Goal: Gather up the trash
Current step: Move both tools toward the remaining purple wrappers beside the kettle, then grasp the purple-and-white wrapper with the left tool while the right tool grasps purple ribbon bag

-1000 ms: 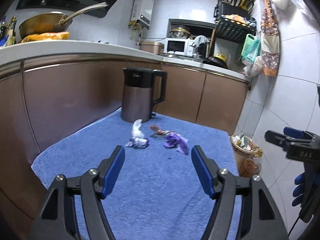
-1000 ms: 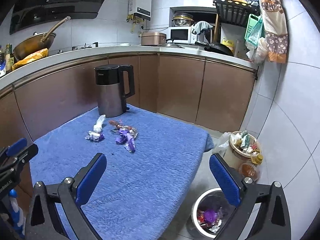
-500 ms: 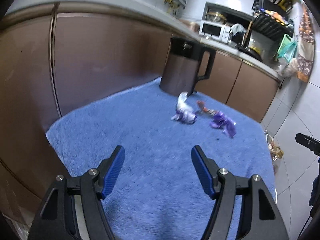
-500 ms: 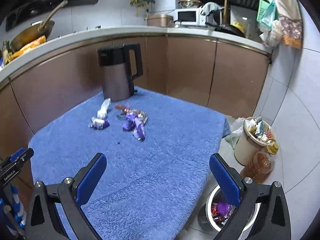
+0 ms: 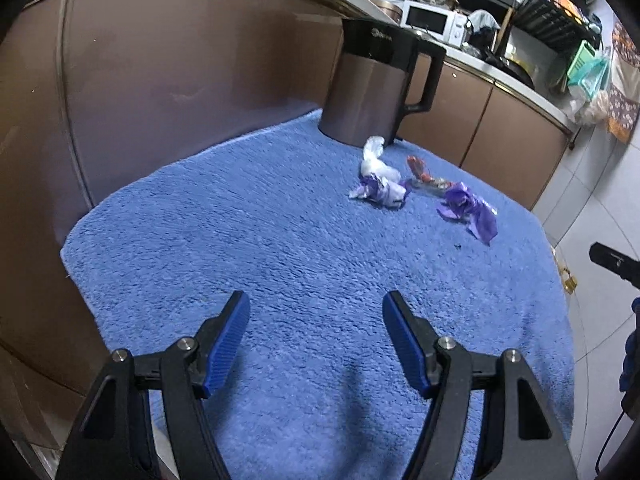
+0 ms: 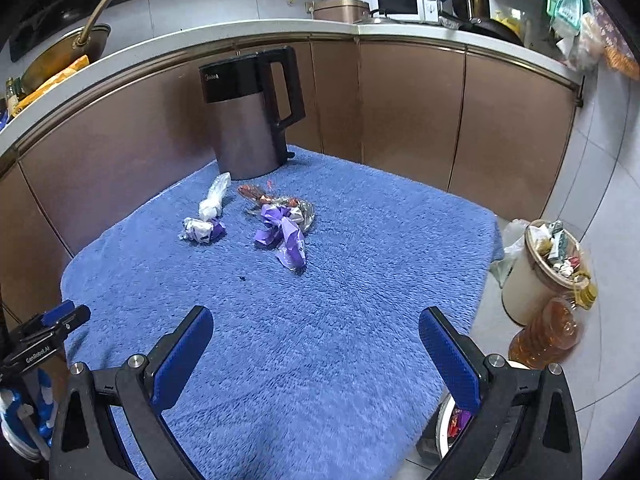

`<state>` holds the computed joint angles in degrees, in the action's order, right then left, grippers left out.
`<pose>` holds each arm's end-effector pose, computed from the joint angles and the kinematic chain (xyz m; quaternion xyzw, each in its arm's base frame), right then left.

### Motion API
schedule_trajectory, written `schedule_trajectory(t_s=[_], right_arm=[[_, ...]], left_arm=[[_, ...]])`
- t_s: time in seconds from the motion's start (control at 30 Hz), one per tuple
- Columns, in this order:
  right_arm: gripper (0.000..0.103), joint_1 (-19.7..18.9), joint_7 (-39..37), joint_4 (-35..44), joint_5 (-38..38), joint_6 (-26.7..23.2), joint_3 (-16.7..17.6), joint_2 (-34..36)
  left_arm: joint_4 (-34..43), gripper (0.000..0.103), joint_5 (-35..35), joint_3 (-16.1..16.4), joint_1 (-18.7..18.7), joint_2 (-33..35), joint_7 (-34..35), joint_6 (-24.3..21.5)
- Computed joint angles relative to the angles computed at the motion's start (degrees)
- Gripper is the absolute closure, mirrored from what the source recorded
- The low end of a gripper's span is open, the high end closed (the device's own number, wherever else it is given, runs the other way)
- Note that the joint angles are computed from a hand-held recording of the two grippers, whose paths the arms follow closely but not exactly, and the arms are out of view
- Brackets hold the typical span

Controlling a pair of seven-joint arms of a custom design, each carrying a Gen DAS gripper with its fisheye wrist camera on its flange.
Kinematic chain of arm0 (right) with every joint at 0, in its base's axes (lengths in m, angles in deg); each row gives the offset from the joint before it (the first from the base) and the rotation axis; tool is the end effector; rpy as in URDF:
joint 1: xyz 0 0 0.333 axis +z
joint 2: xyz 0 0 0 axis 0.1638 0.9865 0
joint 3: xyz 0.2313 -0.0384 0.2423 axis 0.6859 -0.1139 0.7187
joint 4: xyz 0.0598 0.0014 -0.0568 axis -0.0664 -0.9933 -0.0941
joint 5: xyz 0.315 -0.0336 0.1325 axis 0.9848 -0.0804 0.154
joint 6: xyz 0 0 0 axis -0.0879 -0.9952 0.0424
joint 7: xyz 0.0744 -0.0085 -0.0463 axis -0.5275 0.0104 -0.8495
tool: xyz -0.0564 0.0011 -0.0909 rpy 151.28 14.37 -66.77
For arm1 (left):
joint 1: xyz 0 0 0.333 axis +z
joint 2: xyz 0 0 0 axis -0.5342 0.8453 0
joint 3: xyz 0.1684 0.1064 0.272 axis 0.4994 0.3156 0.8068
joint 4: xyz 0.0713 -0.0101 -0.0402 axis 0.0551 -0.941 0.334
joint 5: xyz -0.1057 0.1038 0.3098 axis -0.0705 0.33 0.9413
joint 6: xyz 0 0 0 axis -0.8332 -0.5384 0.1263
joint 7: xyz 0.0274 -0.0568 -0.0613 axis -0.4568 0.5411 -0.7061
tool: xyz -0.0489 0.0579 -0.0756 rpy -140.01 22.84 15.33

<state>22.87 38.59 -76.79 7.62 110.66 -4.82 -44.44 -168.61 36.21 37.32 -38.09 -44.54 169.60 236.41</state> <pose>0.5340 0.1576 0.6020 -0.7080 0.5865 -0.2206 0.3256 0.4861 0.0066 0.5345 -0.6846 0.6059 -0.3334 0.2302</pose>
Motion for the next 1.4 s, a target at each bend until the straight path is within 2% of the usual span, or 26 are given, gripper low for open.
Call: schedule_trajectory(t_s=[0.17, 0.27, 0.37, 0.57, 0.7, 0.9, 1.07, 1.13, 1.3, 1.4], right_arm=[[0.000, 0.0, -3.9, 2.9, 4.1, -1.3, -0.4, 3.4], [0.000, -0.1, -7.7, 6.4, 7.6, -2.9, -0.4, 6.4], [0.005, 0.0, -10.5, 9.8, 10.1, -3.8, -0.2, 9.1], [0.018, -0.2, -16.2, 18.3, 15.7, -6.6, 0.6, 15.8], [0.029, 0.2, -17.3, 24.5, 16.5, -9.3, 0.5, 20.5], [0.039, 0.5, -15.9, 33.3, 16.9, -12.9, -0.1, 26.9], [0.052, 0.3, -15.2, 37.9, 17.5, -15.4, 0.2, 30.4], [0.059, 0.4, -15.1, 38.7, 17.1, -16.1, 0.0, 31.0], [0.081, 0.0, -15.5, 37.1, 17.6, -15.5, 0.2, 30.4], [0.082, -0.3, -16.6, 35.3, 18.0, -14.9, 0.5, 29.2]], left_arm=[[3.9, 0.036, 3.2, -1.8, 1.3, 2.7, 0.3, -1.6], [8.5, 0.036, 2.5, -2.9, 2.1, 5.3, 3.1, -3.2], [15.6, 0.036, -2.3, -4.6, 3.4, 9.3, 9.5, -6.7], [29.4, 0.036, -4.7, -9.9, 8.3, 18.7, 13.3, -13.7], [39.2, 0.036, -3.8, -13.0, 11.1, 26.1, 11.0, -19.4], [47.9, 0.036, 4.5, -14.5, 11.5, 33.4, 4.2, -22.5], [50.0, 0.038, 7.2, -16.8, 13.2, 35.5, 2.5, -24.2], [50.0, 0.050, 7.3, -17.6, 13.8, 35.7, 2.6, -24.9], [48.9, 0.058, 7.3, -18.2, 14.0, 35.3, 2.0, -23.8], [47.9, 0.063, 6.6, -18.8, 14.4, 34.6, 2.0, -23.2]])
